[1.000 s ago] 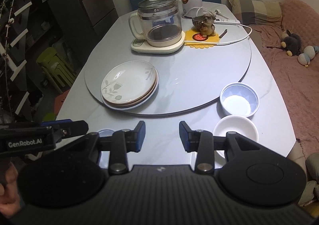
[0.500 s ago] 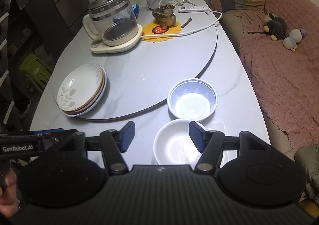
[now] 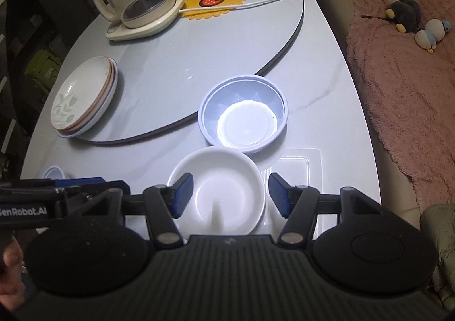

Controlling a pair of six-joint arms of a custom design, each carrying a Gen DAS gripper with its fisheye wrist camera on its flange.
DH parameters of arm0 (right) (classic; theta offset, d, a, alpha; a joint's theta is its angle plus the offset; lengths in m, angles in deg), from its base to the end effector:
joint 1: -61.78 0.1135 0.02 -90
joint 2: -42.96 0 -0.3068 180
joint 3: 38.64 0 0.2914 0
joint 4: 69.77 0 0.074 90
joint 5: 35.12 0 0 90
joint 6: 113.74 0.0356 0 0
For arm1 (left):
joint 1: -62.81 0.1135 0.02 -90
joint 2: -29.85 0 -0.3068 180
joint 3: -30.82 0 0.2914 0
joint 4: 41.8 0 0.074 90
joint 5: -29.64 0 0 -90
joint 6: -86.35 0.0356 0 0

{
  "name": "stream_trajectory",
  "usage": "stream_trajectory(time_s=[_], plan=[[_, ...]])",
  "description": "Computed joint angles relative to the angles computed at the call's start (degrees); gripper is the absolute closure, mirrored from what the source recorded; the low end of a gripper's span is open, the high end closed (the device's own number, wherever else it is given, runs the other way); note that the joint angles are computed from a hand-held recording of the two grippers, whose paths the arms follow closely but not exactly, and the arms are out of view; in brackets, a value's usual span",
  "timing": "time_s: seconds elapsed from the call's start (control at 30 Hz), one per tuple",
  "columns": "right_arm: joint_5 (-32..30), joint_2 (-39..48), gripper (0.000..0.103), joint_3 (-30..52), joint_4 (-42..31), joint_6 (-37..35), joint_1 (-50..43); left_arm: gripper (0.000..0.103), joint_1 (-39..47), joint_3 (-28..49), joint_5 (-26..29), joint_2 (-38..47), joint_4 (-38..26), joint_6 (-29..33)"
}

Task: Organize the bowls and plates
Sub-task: 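Move both grippers toward the plain white bowl, then close both grippers on the rim of the plain white bowl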

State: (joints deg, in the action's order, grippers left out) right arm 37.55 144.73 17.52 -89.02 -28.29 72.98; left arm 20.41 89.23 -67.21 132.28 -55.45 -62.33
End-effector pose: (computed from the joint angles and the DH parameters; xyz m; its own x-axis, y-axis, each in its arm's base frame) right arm 0.3239 0.0749 0.1079 -0.8607 -0.2476 -0.4449 -0.3790 0.8950 0.2351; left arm 0.2643 -0.2356 0.1182 -0.8560 -0.3669 -0.3641 -0.2095 0.8902 -0.4045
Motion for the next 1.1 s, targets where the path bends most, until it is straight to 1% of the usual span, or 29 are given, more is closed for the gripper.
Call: stream_trajectory(time_s=[0.13,0.23,0.33,0.37,0.4,0.43,0.47,0.53,0.6,0.8,1.1], plan=[[-0.4,4.5,0.045,0.9,2.6,-1.5,-0.4,0.048,0.2,1.6,0.4,5.6,4.0,0.9],[-0.4,8.0,0.049,1.6,4.6,-2.1,-0.5,0.052,0.4,2.1,1.1,9.4,6.9,0.9],[-0.2,10.1,0.054,1.7,6.3,-2.2,-0.3,0.063,1.0,2.0,2.4,11.8,9.6,1.4],[0.4,10.7,0.06,1.7,7.0,-2.4,0.0,0.069,1.2,2.0,2.9,12.5,10.4,1.6],[2.0,11.3,0.064,1.4,8.0,-2.9,0.6,0.073,1.2,2.3,3.1,13.3,10.8,1.8],[3.4,11.8,0.07,1.3,8.6,-3.3,1.1,0.074,1.2,2.7,2.9,14.3,11.3,2.0],[3.5,12.4,0.074,1.4,9.0,-3.5,1.1,0.077,1.3,2.9,3.2,15.0,12.0,2.0],[2.0,13.8,0.077,2.2,8.7,-2.8,0.4,0.079,1.2,3.2,2.9,16.0,12.6,2.0],[2.1,13.9,0.079,2.0,9.4,-2.7,0.4,0.08,1.2,3.2,2.8,16.4,13.2,2.0],[0.8,13.0,0.08,2.7,6.8,-3.2,-0.3,0.08,0.5,2.9,1.7,14.5,11.5,0.5],[-1.5,6.9,0.08,3.7,-1.7,-3.1,-0.4,0.08,-0.6,0.9,-0.4,5.7,5.3,-4.5]])
